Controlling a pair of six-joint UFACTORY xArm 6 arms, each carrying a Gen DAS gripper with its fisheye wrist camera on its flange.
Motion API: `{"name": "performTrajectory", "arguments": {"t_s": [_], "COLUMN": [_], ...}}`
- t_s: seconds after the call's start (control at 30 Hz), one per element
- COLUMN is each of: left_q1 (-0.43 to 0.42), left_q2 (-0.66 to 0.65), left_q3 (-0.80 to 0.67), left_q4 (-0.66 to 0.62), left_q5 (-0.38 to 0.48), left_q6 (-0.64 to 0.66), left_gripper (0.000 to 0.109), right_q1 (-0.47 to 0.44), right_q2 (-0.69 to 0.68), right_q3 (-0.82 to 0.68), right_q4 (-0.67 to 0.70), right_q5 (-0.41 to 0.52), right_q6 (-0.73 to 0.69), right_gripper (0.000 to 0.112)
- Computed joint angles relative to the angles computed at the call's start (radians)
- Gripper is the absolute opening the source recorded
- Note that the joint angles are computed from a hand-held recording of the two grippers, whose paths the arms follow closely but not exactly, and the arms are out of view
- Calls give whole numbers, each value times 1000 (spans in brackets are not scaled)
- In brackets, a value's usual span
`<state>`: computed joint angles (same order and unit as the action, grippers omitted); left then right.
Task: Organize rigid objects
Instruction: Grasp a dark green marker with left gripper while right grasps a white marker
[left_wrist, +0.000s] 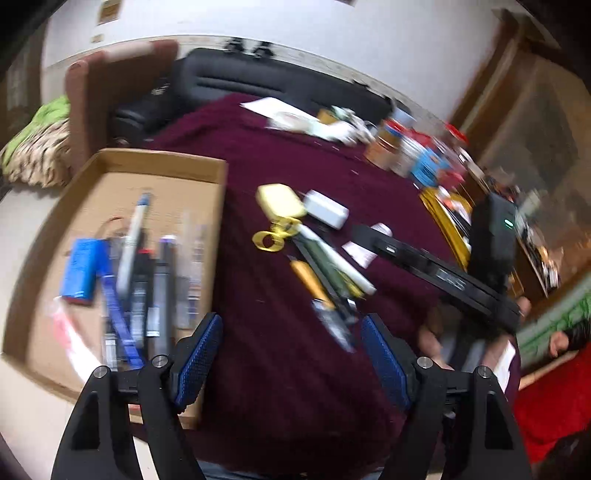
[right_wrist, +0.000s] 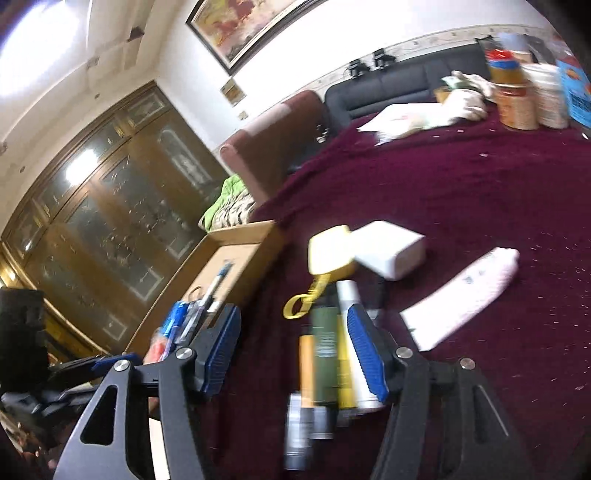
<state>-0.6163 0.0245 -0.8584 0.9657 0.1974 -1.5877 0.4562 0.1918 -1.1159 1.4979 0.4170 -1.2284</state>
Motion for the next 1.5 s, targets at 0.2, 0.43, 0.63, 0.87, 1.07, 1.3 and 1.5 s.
{"name": "performTrajectory", "arguments": {"t_s": [0.2, 0.43, 0.63, 0.87, 1.07, 1.3, 1.5], "left_q1": [-55, -58, -41, -44, -51, -42, -25], "left_q2": [124, 194, 212, 229, 237, 260, 305], "left_q3": [-135, -182, -173, -171, -187, -232, -280], "left_q4": [-130, -233, -261, -290, -296, -306, -443], "left_q5": [65, 86, 55, 46, 49, 67, 52], "left_q6": [145, 217, 231, 256, 270, 291, 411], "left_gripper": [81, 81, 78, 77, 77, 77, 76], "right_q1": [-20, -55, -71, -72, -64, -62, -81], "right_q2": [5, 21, 30, 77, 101, 65, 35], "right_q3": [2, -4, -5, -42, -56, -26, 0], "right_q4": [27, -6, -47, -163, -270, -192, -77], "right_q5": [-11, 17, 53, 116, 129, 107, 93], "right_q6": [-18, 87, 148, 245, 331, 247, 171], "right_gripper": [60, 52, 38, 31, 10, 6, 0]}}
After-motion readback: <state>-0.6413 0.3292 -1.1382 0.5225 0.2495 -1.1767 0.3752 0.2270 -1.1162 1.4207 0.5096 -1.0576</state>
